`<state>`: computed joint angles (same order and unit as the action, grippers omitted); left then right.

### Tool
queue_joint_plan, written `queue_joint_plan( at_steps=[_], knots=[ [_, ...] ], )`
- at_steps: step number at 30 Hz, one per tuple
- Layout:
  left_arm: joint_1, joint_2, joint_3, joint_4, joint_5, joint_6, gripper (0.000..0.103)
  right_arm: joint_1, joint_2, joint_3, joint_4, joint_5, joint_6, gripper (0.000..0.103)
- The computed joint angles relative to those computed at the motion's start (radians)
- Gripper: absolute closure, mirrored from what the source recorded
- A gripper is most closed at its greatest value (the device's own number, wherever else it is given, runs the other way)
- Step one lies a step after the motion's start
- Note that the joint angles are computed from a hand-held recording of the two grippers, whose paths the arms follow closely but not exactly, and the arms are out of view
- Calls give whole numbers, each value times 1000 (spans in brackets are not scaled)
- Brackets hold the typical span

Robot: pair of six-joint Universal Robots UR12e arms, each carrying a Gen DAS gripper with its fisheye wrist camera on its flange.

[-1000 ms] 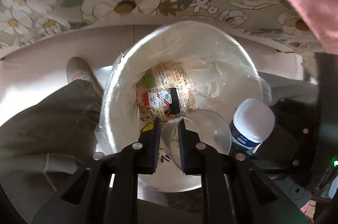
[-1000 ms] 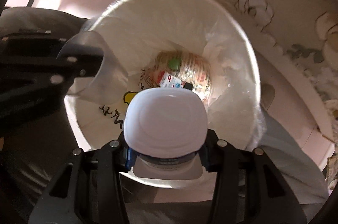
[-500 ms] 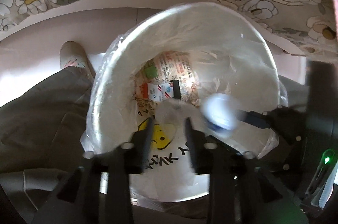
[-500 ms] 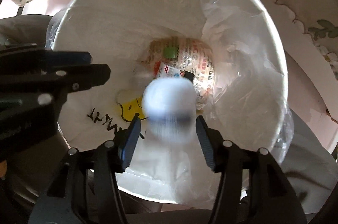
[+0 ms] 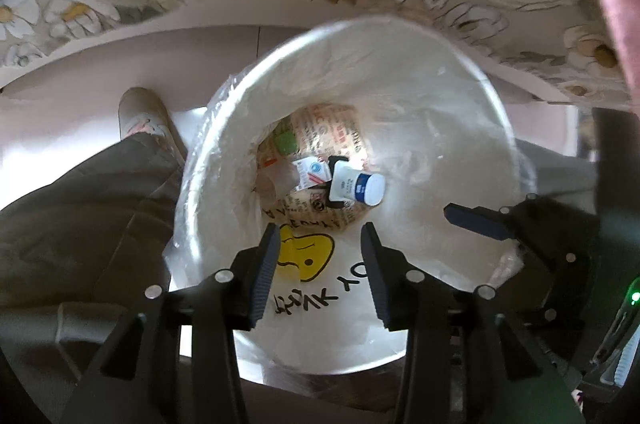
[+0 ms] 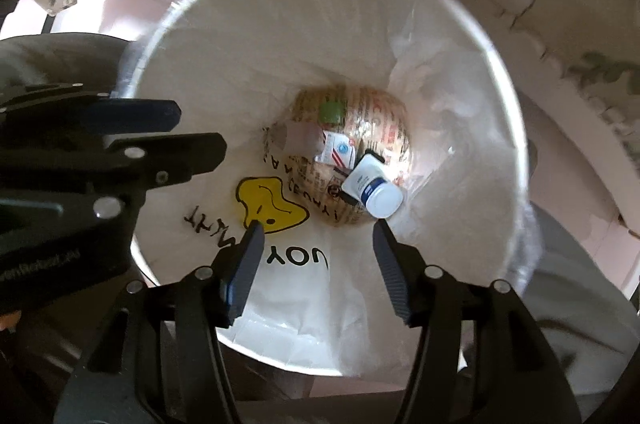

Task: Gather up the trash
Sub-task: 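Open both tools over the bin to drop the cups, then raise both open tools and move them back toward the bed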

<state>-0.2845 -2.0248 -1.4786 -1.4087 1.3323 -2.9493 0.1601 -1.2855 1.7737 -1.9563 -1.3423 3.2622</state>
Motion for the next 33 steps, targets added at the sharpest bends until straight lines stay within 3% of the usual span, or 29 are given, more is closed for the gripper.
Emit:
queue_joint_plan(
  at_steps=[5, 14, 16, 24, 33],
  knots=[
    [6, 58, -12, 76, 22, 54, 58, -8, -54, 7, -42, 11, -11, 46],
    [42, 133, 33, 188, -54, 61, 39, -29, -156, -22, -109, -48, 0, 45],
    [46, 141, 50, 222, -56, 47, 34, -38, -174, -32, -131, -61, 11, 40],
    [57, 134, 144, 287, -60, 4, 20, -50, -211, -107, -195, -168, 23, 29],
    [52, 73, 291, 314, -20, -46, 20, -39, -176, -242, -201, -278, -26, 28]
  ],
)
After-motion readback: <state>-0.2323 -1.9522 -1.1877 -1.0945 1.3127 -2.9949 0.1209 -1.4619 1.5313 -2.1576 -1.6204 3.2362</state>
